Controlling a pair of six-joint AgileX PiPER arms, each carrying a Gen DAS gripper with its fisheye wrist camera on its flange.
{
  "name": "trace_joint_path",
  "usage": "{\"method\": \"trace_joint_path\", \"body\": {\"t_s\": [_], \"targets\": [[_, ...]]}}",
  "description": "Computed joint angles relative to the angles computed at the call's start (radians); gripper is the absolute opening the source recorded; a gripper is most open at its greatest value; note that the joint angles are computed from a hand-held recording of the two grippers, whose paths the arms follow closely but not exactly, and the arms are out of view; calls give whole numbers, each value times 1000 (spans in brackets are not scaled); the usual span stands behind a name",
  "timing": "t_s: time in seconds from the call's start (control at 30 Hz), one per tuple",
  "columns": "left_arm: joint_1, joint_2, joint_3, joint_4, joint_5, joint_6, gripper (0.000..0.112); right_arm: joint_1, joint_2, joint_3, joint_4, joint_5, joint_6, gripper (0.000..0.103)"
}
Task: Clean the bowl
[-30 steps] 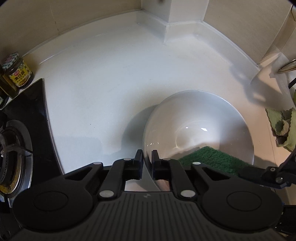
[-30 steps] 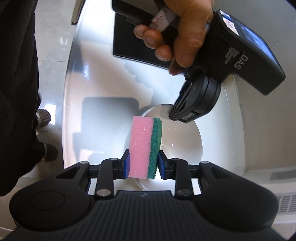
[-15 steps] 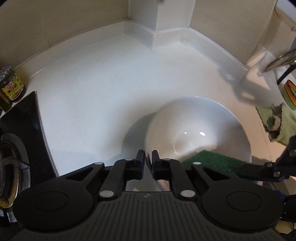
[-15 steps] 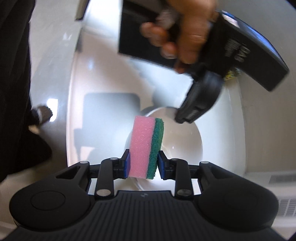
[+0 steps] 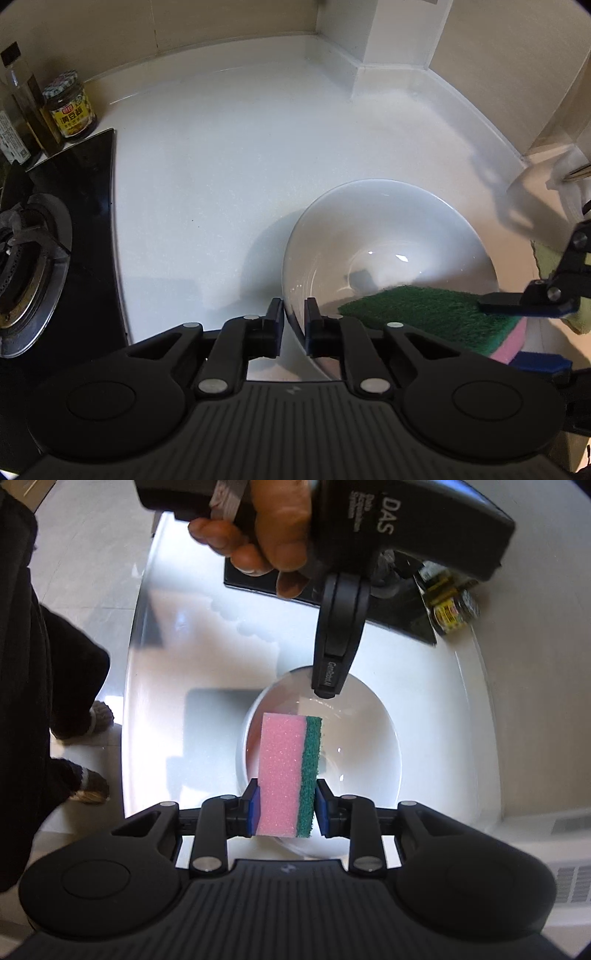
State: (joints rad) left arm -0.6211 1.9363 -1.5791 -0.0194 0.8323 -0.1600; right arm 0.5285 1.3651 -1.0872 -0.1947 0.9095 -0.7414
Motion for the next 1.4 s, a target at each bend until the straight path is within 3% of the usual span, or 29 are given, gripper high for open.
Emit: {"method": "trace_joint_path", "body": {"t_s": [0.1, 0.23, 0.37, 0.53, 0.63, 0.83, 0.93, 1.07, 1.17, 1.27, 1.4], "targets": [[25, 21, -38, -54, 40, 78, 10, 37, 28, -27, -100, 26, 97, 25], [46, 17, -23, -105, 20, 140, 10, 111, 103, -50, -292, 61, 197, 25], [44, 13, -16, -102, 11, 157, 11, 171, 172, -67, -389, 77, 250, 25], [56, 20, -36, -127, 33, 157, 11, 169, 148, -80, -276, 66, 75, 26], [70, 27, -42, -148, 29, 176, 11, 149, 124, -86, -234, 118, -20, 26], [57, 21, -28, -109, 0, 158, 10, 135, 176, -77, -387, 60, 125, 26], [49, 34, -63, -69, 36, 124, 13, 114, 175, -108, -299, 33, 130, 25], [58, 66, -123, -80, 82, 161, 12, 80, 103, -109, -113, 79, 14, 25], [66, 99, -162, -98, 86, 177, 11, 99, 46, -57, -131, 77, -23, 25], [63, 111, -163, -93, 85, 141, 16, 128, 26, -12, -204, 59, 44, 26], [42, 30, -66, -49, 63, 32, 18, 143, 31, -31, -212, 78, 62, 25]]}}
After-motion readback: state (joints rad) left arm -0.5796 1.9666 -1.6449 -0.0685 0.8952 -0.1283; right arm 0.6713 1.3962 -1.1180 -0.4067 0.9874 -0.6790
